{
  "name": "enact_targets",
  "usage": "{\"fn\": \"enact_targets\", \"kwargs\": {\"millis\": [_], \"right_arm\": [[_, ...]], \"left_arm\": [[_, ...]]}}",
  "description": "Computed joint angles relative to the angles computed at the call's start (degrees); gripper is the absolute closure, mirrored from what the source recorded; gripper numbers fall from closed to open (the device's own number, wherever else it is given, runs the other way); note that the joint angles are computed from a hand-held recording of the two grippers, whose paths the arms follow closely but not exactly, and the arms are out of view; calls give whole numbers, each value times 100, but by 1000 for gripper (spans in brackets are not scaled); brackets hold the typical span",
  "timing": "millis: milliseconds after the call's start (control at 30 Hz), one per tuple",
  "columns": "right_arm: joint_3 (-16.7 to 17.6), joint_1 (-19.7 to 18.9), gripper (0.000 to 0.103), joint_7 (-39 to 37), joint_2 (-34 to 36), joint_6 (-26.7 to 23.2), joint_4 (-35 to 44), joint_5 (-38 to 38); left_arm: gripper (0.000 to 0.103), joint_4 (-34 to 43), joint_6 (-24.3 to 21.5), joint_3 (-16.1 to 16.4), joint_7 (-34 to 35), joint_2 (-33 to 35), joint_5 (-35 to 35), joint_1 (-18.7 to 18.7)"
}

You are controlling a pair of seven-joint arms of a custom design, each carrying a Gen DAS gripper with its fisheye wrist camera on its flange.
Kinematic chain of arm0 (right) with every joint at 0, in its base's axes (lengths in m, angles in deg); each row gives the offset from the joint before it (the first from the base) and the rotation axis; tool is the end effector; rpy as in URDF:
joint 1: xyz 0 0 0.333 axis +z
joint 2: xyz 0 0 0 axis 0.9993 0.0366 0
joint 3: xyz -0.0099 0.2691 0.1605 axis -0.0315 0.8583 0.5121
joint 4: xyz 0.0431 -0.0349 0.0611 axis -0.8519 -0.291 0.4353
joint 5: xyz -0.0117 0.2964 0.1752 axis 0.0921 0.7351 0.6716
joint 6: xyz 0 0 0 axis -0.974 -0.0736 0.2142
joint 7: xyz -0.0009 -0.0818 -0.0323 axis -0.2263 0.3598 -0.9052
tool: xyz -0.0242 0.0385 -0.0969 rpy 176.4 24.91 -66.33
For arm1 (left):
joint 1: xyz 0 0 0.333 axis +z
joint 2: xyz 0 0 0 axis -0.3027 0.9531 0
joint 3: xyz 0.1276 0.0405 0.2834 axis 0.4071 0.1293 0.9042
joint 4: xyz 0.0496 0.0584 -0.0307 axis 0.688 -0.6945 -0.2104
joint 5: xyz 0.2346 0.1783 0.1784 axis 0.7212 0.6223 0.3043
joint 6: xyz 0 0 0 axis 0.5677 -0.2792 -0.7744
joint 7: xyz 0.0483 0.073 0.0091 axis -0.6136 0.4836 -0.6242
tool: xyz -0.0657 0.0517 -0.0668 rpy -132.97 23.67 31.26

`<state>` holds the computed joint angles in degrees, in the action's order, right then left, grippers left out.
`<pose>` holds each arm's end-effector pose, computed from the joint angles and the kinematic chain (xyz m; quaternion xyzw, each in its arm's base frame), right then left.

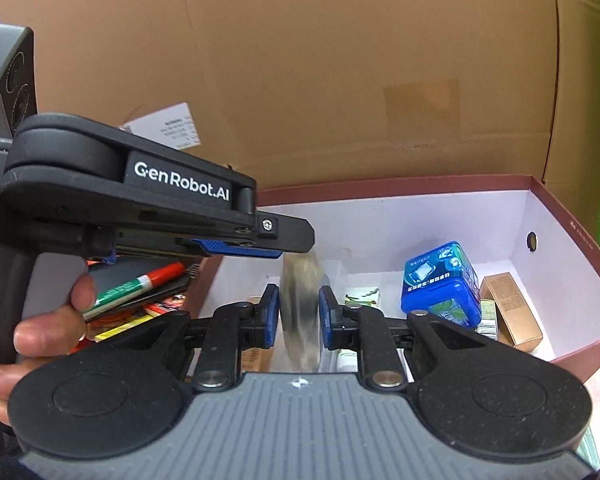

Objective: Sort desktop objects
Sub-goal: 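Carry the clear bag with the left gripper into the maroon box, then open the left gripper to drop the bag and withdraw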

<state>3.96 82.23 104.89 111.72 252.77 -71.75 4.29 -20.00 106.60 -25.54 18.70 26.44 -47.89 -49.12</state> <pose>0.6853 0.2372 0.3338 -0.7495 0.4601 -0.1693 0.4447 0.6708 -0.3646 0.3734 -0.6670 0.5779 -0.4571 0.1107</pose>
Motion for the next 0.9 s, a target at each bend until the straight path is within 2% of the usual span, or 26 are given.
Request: {"fn": "enact_targets", "kwargs": {"millis": [33,67,100,133,167,200,233,333,400,433,467,500,567,600,767,900], "right_arm": [[-19,34,84,4,50,-50,91,16],[-74,80,83,35,0,-58,69,48],[-193,178,83,58,-1,-76,130,70],[-331,280,81,80,-38,-64,140,83],[-398,312,73,80,-120,-18,48,70],[-480,367,65,76,-125,-7,62,50],[-617,448,49,122,-195,87,-14,49],[-1239,838,44,468,-429,536,-266,13],[-1395,925,39,674,-555,616,-421,-68],[-1421,931,30,766,-618,629,-508,-122],[-1446,937,20,857,-678,674,-606,-179],[-1482,949,18,946,-734,777,-719,-241],[-1665,1062,18,1125,-855,1042,-945,-331],[-1787,1150,18,1215,-922,1120,-1040,-350],[-2231,1482,17,1661,-1233,1359,-1437,-447],[-2990,2121,17,1951,-1478,1619,-1791,-263]], "left_arm": [[85,30,-2,39,-41,21,-11,-17],[79,-31,85,123,-131,7,-37,-72],[58,-173,238,113,-154,-46,-68,-73],[44,-325,374,63,-137,-117,-116,-56],[19,-504,522,103,-147,-199,-183,-100],[11,-703,738,213,-154,-274,-257,-198],[11,-885,960,316,-110,-337,-338,-295],[7,-1210,1041,194,188,-550,-477,-258],[7,-1457,1135,-202,495,-718,-496,7],[7,-1602,1211,-286,619,-804,-523,61],[6,-1761,1253,-169,690,-901,-607,-51],[6,-1914,1248,84,729,-999,-726,-275],[6,-2193,1260,472,937,-1154,-950,-646],[6,-2127,1198,599,832,-1112,-775,-719],[6,-2688,1371,1430,1288,-1343,-1379,-1612],[6,-3044,1547,2357,1494,-1321,-1908,-2560]]}}
